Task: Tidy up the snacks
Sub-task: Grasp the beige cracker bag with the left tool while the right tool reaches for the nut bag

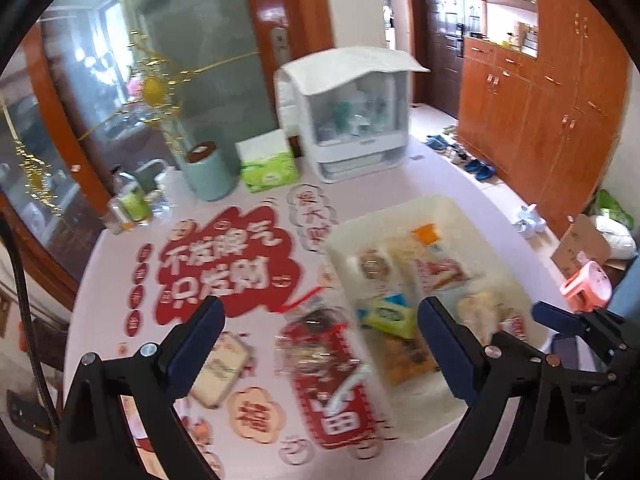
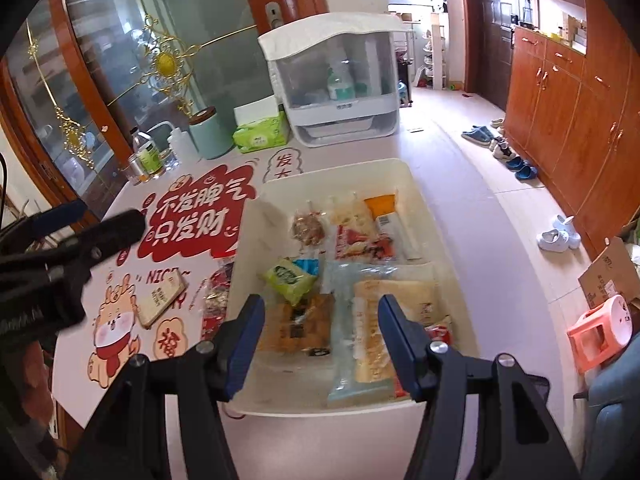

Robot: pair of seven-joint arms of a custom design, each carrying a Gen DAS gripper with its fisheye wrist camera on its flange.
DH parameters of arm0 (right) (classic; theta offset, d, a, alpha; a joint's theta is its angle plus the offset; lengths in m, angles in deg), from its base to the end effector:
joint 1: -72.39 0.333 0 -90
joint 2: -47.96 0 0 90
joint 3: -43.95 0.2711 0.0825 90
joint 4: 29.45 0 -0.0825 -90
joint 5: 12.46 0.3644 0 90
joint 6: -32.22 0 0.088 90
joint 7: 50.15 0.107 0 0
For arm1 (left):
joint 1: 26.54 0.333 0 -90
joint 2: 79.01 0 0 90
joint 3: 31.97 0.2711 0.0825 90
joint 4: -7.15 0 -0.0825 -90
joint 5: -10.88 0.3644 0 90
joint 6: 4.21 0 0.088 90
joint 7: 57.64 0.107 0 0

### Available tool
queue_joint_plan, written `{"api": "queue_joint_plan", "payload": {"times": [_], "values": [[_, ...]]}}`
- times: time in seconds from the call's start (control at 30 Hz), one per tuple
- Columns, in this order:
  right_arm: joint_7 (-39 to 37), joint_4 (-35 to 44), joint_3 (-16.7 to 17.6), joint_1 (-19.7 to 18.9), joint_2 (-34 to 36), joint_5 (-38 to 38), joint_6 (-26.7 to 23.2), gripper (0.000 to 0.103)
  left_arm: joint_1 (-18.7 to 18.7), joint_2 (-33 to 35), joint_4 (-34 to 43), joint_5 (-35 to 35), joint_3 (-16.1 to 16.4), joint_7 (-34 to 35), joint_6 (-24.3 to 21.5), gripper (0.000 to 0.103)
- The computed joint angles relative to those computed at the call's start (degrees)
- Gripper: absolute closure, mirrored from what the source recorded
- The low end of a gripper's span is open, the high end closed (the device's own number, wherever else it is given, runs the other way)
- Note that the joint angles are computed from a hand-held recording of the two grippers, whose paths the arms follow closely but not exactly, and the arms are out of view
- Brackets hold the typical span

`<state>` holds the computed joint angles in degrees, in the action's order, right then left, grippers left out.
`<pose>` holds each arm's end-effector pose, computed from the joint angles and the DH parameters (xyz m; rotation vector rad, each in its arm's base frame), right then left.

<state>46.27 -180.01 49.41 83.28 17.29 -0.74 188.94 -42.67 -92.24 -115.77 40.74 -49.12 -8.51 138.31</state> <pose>0.4089 0.1126 0.4640 -1.8051 1.7781 -0.3713 0.4310 -0.2963 0.5221 -1.5839 1.9532 -0.6098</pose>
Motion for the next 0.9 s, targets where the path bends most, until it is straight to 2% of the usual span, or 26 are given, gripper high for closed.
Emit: {"api": "queue_joint_plan", "payload": {"times": [0.1,0.2,0.33,0.43,0.57,0.7,0.8,0.9], "values": [[-0.62,-0.04,0.41,2.18,0.08,1.12,1.16,0.044,1.51,-3.52,-2.85,-0.23,1.98,1.60,0.26,0.006],[0.90,1.06,2.62,3.12,1.03,0.45,1.39,0.044,3.58,-6.51,-5.46,-0.93,4.00,4.19,0.60,0.006],[3.00,4.07,5.02,5.45,4.40,-0.41,2.05,0.044,5.68,-9.45,-9.48,-4.26,7.64,11.33,2.45,0.006],[7.27,7.61,7.97,5.80,8.46,-3.16,1.86,0.044,6.61,-9.88,-12.06,-7.94,10.26,18.44,3.81,0.006],[15.81,14.33,10.69,5.98,16.98,-9.05,0.88,0.044,7.46,-6.59,-14.17,-13.77,13.53,30.03,5.35,0.006],[28.37,21.20,11.90,5.33,26.33,-19.30,-0.87,0.044,8.01,0.31,-14.22,-20.66,14.94,40.42,6.81,0.006],[37.77,26.69,10.38,6.96,33.49,-27.30,-3.36,0.044,9.07,6.57,-13.05,-24.84,14.26,46.02,8.08,0.006],[44.30,33.20,7.63,10.54,40.57,-33.90,-8.66,0.044,10.50,12.22,-11.49,-28.83,12.76,50.99,8.61,0.006]]}}
